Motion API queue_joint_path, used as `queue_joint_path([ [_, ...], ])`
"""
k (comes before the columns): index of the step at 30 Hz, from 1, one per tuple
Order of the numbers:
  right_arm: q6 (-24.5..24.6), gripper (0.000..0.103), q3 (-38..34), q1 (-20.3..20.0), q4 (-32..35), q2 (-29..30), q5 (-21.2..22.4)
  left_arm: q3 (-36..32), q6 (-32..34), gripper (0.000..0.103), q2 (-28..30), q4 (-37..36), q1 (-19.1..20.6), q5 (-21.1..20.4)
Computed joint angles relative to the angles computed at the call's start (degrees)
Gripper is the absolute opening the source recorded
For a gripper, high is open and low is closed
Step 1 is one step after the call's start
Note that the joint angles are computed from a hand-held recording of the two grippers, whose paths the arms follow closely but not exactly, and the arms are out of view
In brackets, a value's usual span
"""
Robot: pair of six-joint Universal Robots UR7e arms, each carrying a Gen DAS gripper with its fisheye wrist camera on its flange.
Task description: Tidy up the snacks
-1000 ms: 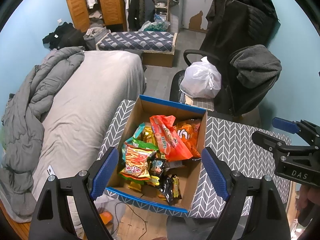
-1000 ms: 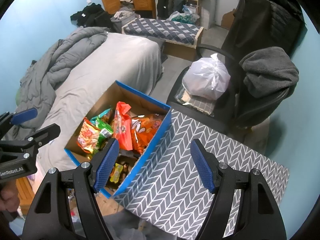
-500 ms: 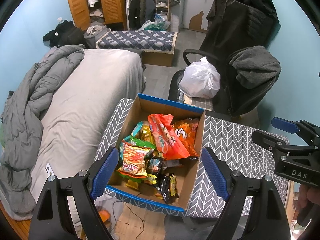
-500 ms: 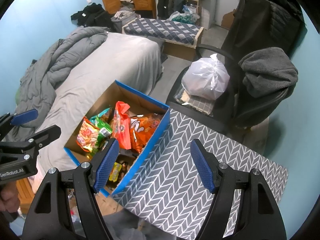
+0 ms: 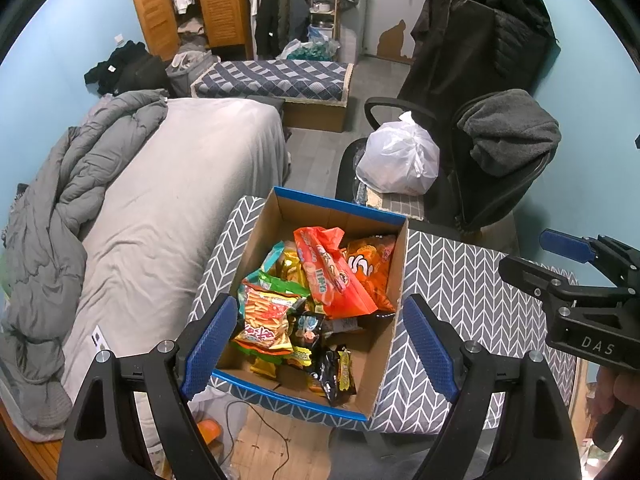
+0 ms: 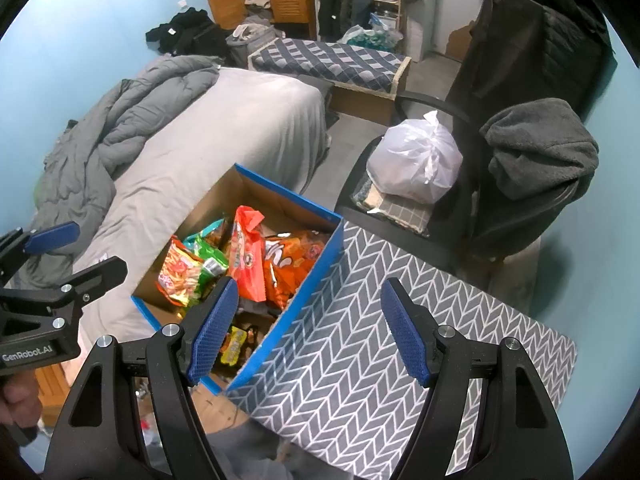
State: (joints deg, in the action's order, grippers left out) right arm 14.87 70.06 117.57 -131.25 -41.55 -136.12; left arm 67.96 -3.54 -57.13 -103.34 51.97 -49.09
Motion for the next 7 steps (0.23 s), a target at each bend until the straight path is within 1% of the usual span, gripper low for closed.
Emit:
queue_joint_path([
  [7,-0.08,0.073,-0.10,-0.04,0.10,-0.02,0.05,0.14,-0.49,0.086,0.07,-0.08,-0.11,0.23],
])
